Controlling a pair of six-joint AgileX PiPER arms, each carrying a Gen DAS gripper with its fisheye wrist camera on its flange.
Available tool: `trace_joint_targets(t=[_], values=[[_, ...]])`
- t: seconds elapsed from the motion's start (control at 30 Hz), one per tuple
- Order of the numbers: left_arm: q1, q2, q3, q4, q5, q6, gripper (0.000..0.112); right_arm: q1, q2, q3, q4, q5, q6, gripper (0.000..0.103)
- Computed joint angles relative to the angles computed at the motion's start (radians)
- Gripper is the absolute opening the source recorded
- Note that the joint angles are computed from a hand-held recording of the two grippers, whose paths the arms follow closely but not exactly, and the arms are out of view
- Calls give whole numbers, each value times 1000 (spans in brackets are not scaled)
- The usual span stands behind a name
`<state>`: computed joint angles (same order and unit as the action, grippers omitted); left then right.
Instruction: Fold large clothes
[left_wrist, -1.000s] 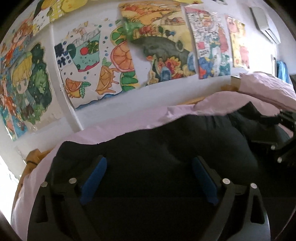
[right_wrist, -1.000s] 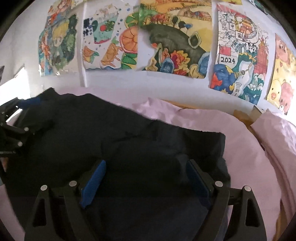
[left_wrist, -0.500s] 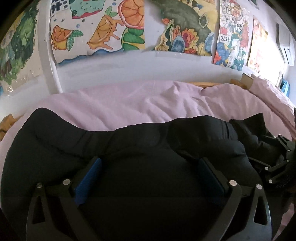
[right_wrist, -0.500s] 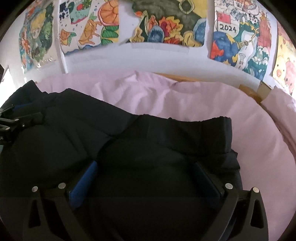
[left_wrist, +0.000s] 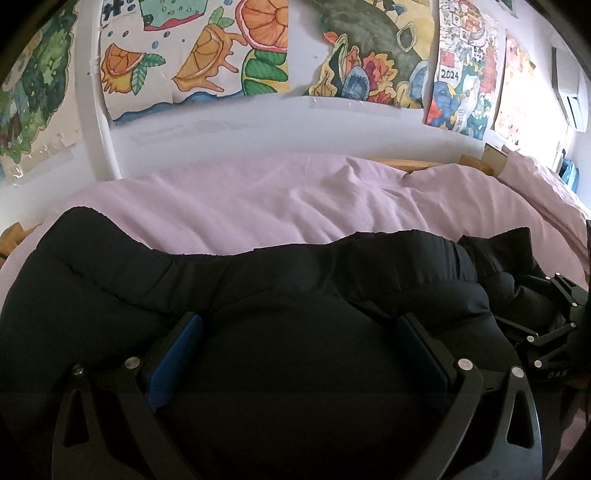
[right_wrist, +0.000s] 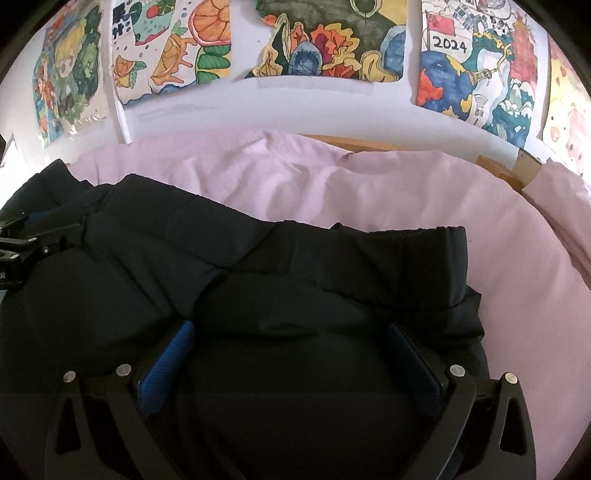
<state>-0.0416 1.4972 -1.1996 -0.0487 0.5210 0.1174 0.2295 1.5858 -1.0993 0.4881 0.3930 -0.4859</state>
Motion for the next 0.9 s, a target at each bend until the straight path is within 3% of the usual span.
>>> trace_joint_targets(t=[0.23, 0.33, 0.43, 0.53, 0.63, 0.73, 0.9], values=[[-1, -7, 12, 3, -9, 2, 102, -3, -18, 45, 87, -47, -80, 103], [-5, -20, 24, 14, -18, -7, 102, -23, -34, 63, 206, -43, -197, 103], [-20, -47, 23, 82, 10, -74, 102, -65, -50, 52, 307, 23, -289, 103], [-83, -91, 29, 319, 45, -292, 102, -106, -54, 12, 316, 124, -298, 103], [-120, -148, 57, 448, 66, -368, 102, -176, -72, -24, 358, 254, -355, 103], [-123, -193, 62, 448, 111, -316, 102, -272, -116, -2, 463, 341, -485, 103], [-60, -275, 68, 318, 169, -170, 102, -419, -144, 8, 503, 452, -571, 103]])
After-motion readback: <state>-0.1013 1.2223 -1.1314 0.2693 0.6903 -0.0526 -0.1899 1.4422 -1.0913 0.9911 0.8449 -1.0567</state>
